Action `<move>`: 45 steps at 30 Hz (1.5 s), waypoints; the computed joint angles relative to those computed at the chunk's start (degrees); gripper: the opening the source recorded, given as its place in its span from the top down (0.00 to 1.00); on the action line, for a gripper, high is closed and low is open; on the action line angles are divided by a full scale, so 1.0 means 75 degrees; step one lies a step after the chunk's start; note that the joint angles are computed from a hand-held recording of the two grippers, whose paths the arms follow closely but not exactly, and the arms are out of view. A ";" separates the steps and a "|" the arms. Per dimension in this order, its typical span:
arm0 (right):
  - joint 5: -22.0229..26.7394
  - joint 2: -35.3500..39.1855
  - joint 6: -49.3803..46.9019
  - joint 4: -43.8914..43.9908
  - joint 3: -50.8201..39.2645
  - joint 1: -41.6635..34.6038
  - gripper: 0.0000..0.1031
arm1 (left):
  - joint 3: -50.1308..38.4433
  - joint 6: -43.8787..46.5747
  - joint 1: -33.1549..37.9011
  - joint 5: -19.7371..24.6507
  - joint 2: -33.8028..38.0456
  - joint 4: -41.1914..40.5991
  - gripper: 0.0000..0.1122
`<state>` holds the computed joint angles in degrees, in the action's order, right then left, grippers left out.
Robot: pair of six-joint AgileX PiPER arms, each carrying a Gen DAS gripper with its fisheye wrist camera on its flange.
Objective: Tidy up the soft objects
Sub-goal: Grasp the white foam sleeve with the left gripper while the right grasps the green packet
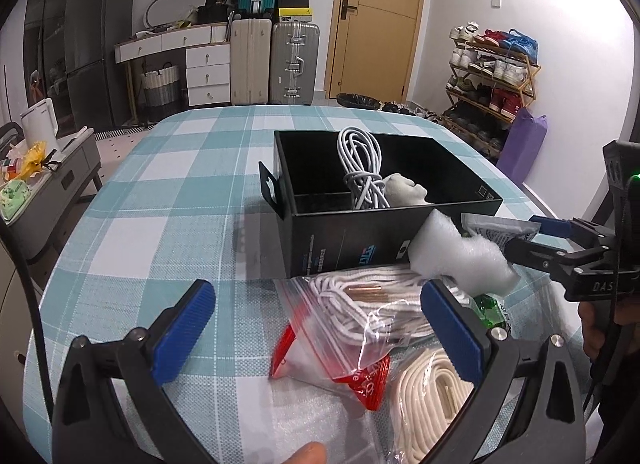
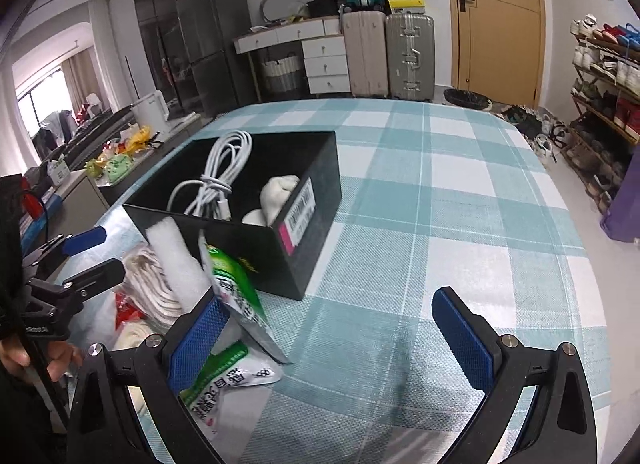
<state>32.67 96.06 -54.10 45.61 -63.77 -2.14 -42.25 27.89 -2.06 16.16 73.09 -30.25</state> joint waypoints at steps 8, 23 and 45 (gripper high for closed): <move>0.0139 0.0203 0.0113 -0.0096 -0.0078 0.0122 0.01 | -0.0006 0.0086 -0.0016 0.0089 -0.0025 -0.0024 0.08; 0.1539 0.0576 -0.0877 0.1190 -0.0330 -0.0246 0.48 | -0.0124 -0.0202 -0.0107 0.0233 0.0036 0.0282 0.08; 0.1678 0.0220 -0.2040 0.1639 0.0063 -0.0120 0.89 | -0.0542 0.0471 -0.0691 0.0615 0.0205 -0.0497 0.08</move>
<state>45.26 97.71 -69.40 57.90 -63.30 -3.04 -46.32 31.42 -7.25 20.78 74.63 -33.98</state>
